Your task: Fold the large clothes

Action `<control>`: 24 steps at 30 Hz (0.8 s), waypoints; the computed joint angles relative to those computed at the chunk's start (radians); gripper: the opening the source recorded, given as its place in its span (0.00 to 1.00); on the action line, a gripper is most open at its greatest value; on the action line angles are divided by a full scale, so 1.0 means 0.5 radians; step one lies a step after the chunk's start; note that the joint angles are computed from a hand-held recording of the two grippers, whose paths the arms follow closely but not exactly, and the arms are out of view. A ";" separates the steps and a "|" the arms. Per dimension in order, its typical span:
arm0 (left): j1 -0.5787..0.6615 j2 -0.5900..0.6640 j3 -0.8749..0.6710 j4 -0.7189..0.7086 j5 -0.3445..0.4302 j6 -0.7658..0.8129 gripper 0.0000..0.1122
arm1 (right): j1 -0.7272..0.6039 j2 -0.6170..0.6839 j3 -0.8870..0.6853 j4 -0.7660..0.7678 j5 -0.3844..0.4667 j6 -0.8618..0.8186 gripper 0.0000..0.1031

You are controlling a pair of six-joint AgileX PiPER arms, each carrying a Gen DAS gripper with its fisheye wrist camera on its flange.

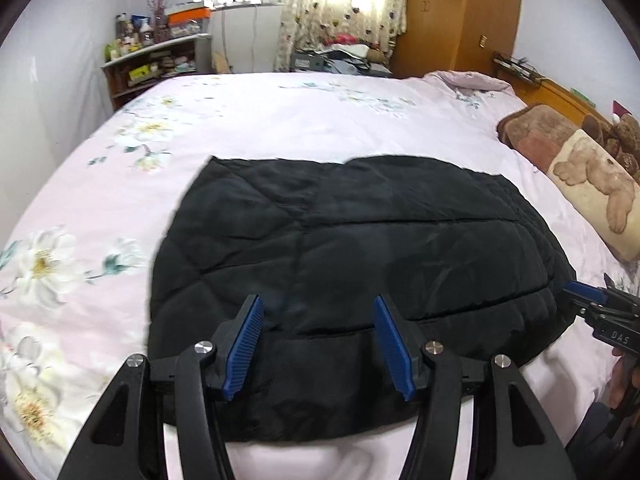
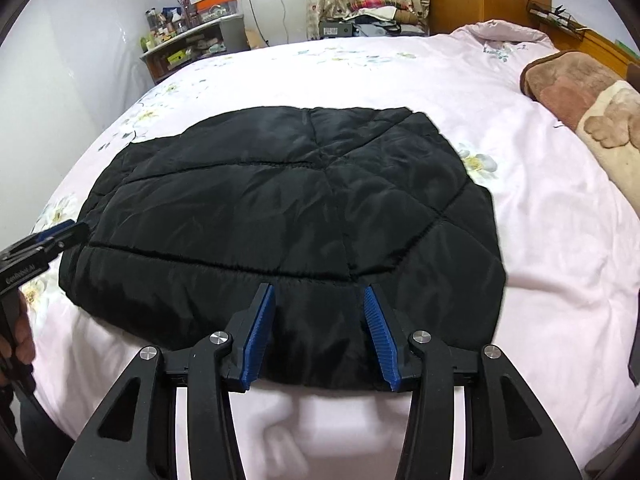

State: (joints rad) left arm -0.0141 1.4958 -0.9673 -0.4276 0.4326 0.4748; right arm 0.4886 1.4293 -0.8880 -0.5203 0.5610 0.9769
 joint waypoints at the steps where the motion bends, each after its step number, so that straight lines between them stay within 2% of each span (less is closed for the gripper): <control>1: 0.023 -0.021 0.010 -0.005 0.006 0.003 0.53 | -0.001 -0.021 0.023 -0.010 -0.013 0.020 0.46; 11: 0.167 -0.075 0.048 -0.001 -0.007 0.039 0.53 | -0.050 -0.125 0.067 -0.040 0.011 0.040 0.46; 24: 0.339 0.167 -0.068 -0.085 -0.082 0.243 0.53 | -0.267 -0.090 0.095 -0.111 -0.033 -0.006 0.47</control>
